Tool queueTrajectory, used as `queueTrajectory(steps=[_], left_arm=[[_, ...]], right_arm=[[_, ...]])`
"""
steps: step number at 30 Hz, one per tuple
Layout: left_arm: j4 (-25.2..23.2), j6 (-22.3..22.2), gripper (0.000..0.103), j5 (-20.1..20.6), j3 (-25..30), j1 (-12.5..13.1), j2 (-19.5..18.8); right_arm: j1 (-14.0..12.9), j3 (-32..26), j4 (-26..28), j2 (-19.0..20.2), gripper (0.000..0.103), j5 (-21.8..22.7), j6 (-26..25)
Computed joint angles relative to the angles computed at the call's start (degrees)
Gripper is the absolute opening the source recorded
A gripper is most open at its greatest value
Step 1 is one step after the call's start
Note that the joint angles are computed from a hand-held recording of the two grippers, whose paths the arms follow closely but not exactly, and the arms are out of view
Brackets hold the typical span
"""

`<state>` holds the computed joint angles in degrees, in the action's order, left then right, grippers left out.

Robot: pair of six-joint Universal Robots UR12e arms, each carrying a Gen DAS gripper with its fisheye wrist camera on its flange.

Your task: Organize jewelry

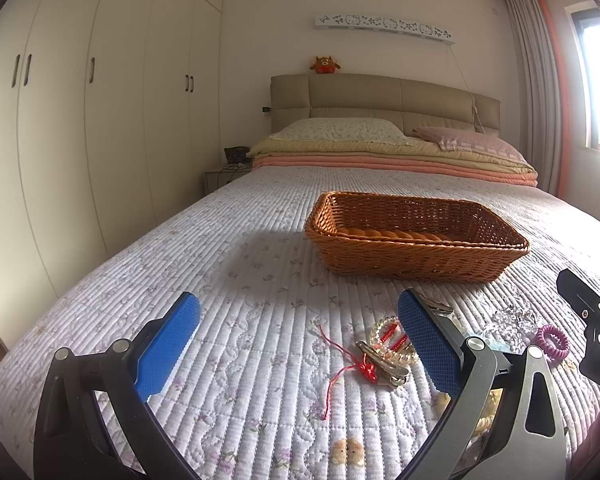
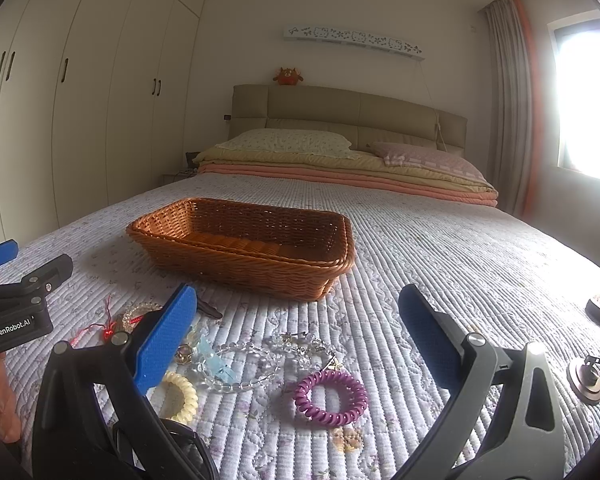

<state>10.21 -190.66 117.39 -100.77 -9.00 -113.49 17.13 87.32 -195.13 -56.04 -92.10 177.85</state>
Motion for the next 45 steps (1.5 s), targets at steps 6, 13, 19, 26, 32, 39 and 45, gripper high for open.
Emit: queueTrajectory(steps=[6, 13, 19, 26, 32, 39, 45], left_arm=[[-0.1, 0.0, 0.096, 0.0, 0.0, 0.0, 0.0], [-0.1, 0.0, 0.096, 0.0, 0.0, 0.0, 0.0], [-0.1, 0.1, 0.096, -0.1, 0.0, 0.0, 0.0], [-0.3, -0.2, 0.096, -0.3, 0.0, 0.1, -0.1], [-1.7, -4.8, 0.096, -5.6, -1.1, 2.0, 1.0], [-4.4, -9.6, 0.094, -12.2, -2.0, 4.2, 2.0], [-9.6, -13.6, 0.079, -22.2, -3.0, 6.9, 3.8]], right_arm=[[0.0, 0.0, 0.0, 0.0, 0.097, 0.0, 0.0], [0.0, 0.0, 0.2, 0.0, 0.097, 0.0, 0.0], [0.0, -0.1, 0.2, 0.0, 0.097, 0.0, 0.0], [0.1, -0.1, 0.2, 0.2, 0.097, 0.0, 0.1], [-0.1, -0.5, 2.1, 0.4, 0.097, 0.4, 1.7], [-0.4, -1.3, 7.0, 0.1, 0.095, 0.5, 3.2], [-0.6, -2.1, 11.9, -0.2, 0.067, 2.3, 2.0]])
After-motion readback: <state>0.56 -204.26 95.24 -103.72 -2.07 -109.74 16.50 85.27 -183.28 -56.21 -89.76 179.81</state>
